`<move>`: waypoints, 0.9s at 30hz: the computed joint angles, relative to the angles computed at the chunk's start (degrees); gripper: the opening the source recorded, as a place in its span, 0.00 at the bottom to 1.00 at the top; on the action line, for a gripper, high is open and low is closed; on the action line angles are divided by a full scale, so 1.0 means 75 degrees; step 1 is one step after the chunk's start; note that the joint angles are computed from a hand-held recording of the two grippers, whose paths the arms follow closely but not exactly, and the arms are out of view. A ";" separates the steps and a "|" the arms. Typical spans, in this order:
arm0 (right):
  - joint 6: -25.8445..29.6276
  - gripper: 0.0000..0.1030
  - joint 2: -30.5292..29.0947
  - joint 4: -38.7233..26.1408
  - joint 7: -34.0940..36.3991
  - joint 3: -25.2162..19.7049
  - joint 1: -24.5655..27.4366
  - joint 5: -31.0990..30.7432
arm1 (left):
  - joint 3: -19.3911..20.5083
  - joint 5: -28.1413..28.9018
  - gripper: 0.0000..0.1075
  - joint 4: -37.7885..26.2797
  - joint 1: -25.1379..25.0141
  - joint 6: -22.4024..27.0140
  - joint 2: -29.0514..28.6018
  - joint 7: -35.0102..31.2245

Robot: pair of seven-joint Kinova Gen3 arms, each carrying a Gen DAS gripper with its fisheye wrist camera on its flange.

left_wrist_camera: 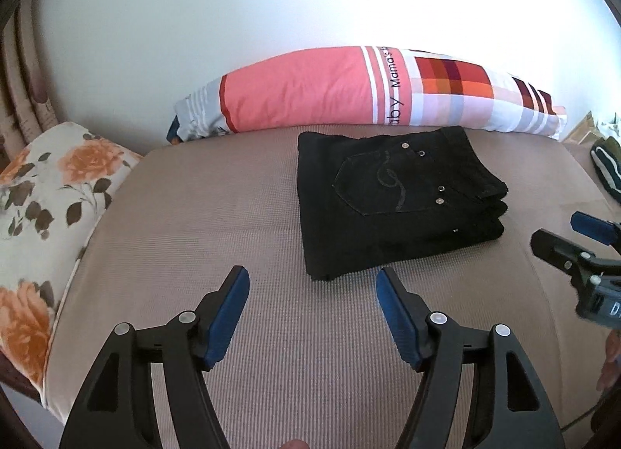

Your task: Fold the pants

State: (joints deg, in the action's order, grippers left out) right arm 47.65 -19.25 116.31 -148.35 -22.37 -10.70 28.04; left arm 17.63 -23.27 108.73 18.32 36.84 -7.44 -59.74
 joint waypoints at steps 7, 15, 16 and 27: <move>0.0673 0.93 0.0050 -0.0065 -0.0935 -0.0818 -0.0166 0.0596 | 0.0144 -0.0101 0.64 0.0253 -0.0115 -0.0003 -0.0273 0.0326; 0.0986 0.94 0.0125 -0.0055 -0.1600 -0.0871 -0.0533 0.0816 | 0.0317 -0.0336 0.64 0.0528 -0.0193 -0.0110 -0.0291 0.0595; 0.0975 0.94 0.0106 -0.0021 -0.1685 -0.0848 -0.0569 0.0827 | 0.0310 -0.0317 0.64 0.0550 -0.0180 -0.0115 -0.0275 0.0573; 0.0819 0.94 0.0075 0.0114 -0.1604 -0.0565 -0.0802 0.0675 | 0.0215 -0.0255 0.64 0.0687 -0.0063 -0.0245 -0.0161 0.0364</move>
State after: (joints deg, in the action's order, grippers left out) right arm 53.79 -18.69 117.16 -160.38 -26.61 -16.72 33.10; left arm 19.25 -25.19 113.88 17.85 35.00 -8.65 -57.01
